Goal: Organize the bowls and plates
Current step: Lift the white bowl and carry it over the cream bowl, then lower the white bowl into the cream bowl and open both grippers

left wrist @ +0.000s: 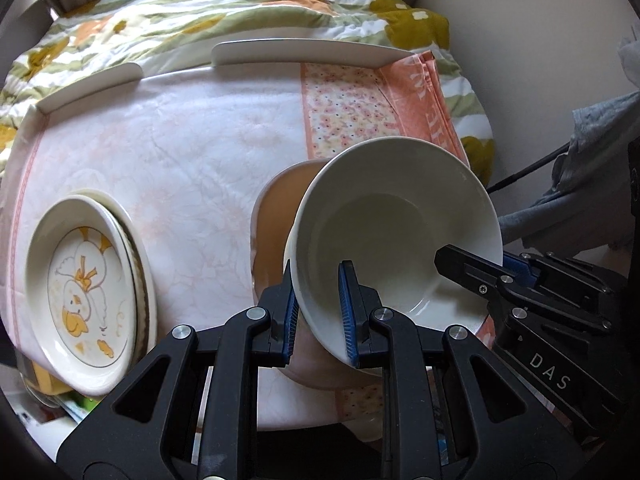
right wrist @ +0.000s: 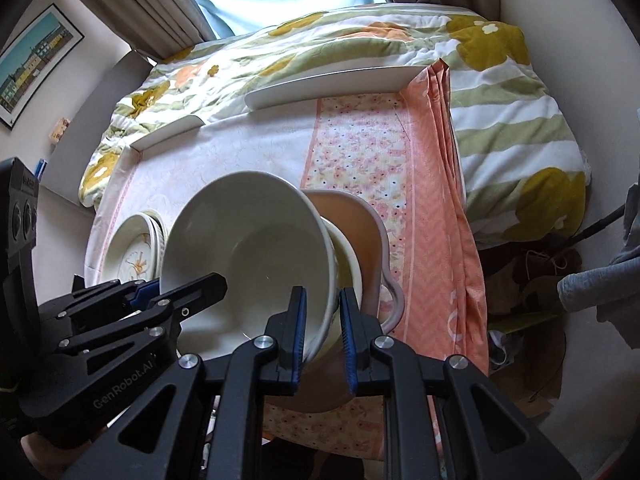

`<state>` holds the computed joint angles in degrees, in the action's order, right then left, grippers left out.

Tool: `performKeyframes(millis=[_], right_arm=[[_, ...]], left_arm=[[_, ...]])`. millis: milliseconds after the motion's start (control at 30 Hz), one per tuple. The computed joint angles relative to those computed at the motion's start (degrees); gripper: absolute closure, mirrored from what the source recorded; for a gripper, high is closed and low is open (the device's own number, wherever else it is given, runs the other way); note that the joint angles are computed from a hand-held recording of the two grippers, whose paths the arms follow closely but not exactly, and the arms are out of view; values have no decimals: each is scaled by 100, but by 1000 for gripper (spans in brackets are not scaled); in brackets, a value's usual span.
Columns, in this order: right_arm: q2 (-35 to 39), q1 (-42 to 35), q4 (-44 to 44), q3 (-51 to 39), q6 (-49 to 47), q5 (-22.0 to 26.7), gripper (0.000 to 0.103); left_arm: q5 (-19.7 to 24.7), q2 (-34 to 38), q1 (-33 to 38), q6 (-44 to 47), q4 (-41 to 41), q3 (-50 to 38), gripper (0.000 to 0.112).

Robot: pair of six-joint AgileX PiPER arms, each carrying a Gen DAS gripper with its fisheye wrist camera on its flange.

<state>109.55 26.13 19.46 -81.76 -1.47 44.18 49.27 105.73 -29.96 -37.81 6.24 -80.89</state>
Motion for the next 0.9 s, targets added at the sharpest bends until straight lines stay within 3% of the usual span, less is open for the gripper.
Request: performKeyframes(millis=[400,900], right_arm=[[56,128,-474,12,272,-122,88],[59,204,-713,-9,534,-142,88]], left_arm=[[341,340,-246,-8,747,-350,96],[279,300,-296,58,1029,-227,96]])
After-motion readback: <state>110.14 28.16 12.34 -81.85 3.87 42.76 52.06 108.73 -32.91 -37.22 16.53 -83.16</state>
